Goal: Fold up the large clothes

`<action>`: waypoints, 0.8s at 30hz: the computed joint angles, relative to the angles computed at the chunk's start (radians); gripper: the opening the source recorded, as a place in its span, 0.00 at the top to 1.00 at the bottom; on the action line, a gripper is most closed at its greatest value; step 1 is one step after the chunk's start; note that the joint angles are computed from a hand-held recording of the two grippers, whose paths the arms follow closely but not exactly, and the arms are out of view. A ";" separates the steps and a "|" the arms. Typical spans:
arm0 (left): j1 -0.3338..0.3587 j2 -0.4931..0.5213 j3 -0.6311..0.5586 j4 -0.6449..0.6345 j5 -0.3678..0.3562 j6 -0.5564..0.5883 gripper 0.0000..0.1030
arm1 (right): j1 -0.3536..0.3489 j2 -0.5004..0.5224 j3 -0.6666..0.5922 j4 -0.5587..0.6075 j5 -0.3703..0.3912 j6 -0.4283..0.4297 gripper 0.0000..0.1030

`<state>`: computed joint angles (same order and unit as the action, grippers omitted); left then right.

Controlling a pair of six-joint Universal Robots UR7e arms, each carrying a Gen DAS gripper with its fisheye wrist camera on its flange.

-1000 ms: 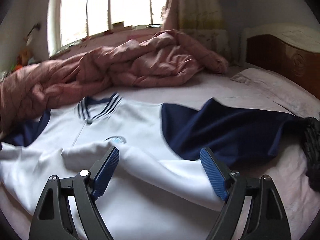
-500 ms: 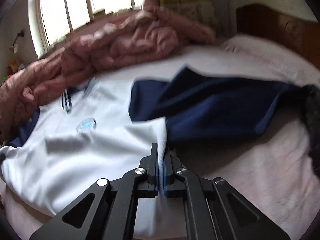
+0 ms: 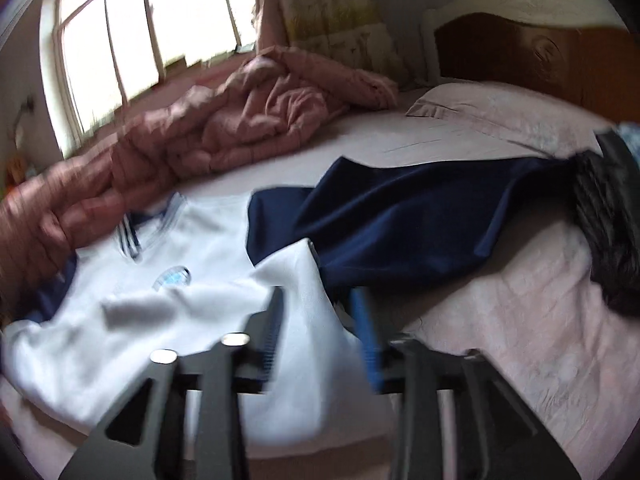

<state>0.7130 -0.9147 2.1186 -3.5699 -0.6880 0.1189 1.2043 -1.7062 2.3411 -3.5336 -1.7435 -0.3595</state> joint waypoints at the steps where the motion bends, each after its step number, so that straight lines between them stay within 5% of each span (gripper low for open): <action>1: -0.001 -0.005 0.010 0.017 -0.025 -0.022 0.18 | -0.027 -0.025 0.024 -0.002 0.046 0.030 0.35; 4: -0.031 -0.003 0.013 0.118 -0.027 -0.050 0.18 | -0.070 -0.068 0.069 0.019 0.118 0.059 0.35; 6: -0.053 0.026 0.010 0.137 0.009 -0.029 0.17 | -0.034 -0.041 0.069 0.011 0.012 0.042 0.35; 9: -0.036 -0.012 0.045 0.164 -0.139 -0.093 0.17 | -0.010 -0.002 0.067 -0.020 -0.109 0.091 0.35; 11: -0.038 -0.020 0.060 0.145 -0.185 -0.091 0.17 | -0.059 -0.027 0.079 -0.007 -0.017 0.163 0.35; 13: -0.061 0.004 0.069 0.100 -0.150 -0.046 0.17 | -0.074 -0.039 0.095 -0.041 0.009 0.173 0.35; 18: -0.098 0.062 0.068 -0.014 -0.088 0.023 0.17 | 0.001 0.008 0.136 -0.281 0.008 -0.016 0.34; 24: -0.088 0.079 0.040 0.022 -0.028 -0.005 0.17 | 0.081 0.066 0.114 -0.256 0.006 -0.074 0.31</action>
<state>0.6248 -0.8355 2.1590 -3.5476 -0.7163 0.1136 1.2855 -1.6401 2.4548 -3.7896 -1.7379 -0.4330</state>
